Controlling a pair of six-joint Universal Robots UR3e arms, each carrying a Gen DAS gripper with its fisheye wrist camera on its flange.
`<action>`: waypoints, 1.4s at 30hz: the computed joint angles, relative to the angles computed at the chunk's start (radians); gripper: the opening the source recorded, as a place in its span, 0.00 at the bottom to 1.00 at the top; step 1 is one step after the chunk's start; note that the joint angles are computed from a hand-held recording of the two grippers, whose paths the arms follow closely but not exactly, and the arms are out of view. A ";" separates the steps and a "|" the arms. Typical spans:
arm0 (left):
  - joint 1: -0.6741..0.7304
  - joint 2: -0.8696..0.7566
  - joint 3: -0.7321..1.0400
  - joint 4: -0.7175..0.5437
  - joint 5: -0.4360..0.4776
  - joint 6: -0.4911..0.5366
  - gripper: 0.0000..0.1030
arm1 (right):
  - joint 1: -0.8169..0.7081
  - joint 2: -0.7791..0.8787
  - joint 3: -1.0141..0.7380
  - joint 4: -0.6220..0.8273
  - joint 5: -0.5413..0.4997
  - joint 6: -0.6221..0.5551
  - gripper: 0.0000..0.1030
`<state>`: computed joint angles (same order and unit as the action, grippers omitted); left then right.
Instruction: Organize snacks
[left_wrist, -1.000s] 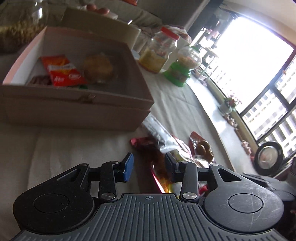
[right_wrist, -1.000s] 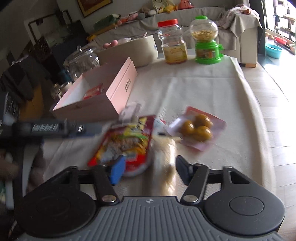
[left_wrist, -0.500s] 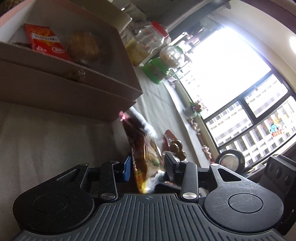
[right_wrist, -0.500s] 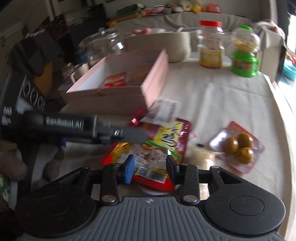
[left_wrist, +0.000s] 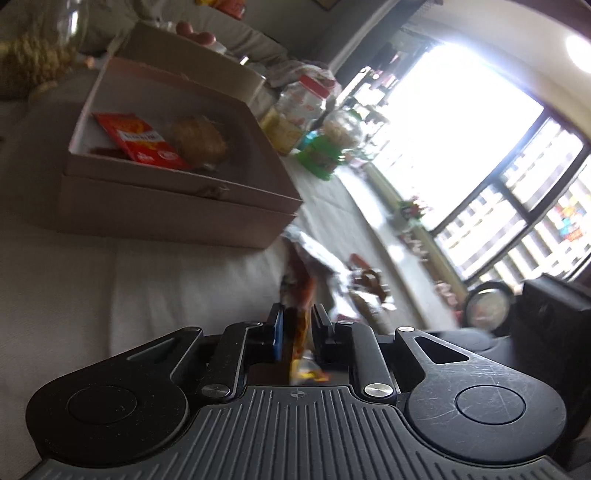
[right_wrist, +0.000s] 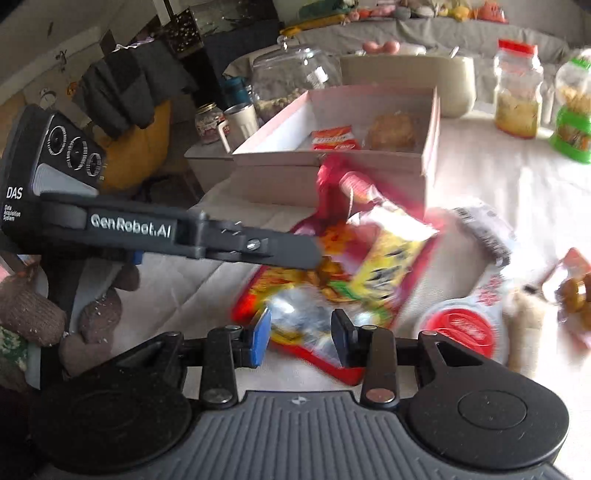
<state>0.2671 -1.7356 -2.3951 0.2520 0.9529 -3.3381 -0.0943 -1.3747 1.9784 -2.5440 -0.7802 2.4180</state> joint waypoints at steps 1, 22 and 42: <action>-0.045 0.000 0.028 -0.019 0.090 -0.007 0.19 | -0.026 -0.030 0.025 -0.014 -0.005 -0.009 0.36; -0.329 -0.030 0.237 -0.202 0.131 0.078 0.21 | -0.763 -0.842 0.503 0.583 -0.111 -0.823 0.80; -0.610 -0.553 1.039 -0.598 0.508 0.079 0.48 | -0.666 -0.383 0.608 -0.145 0.026 -0.234 0.86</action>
<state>-0.3425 -2.2890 -1.3562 -0.3462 1.4610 -3.2586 -0.7605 -1.7580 2.5862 -2.6891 -0.7545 2.1839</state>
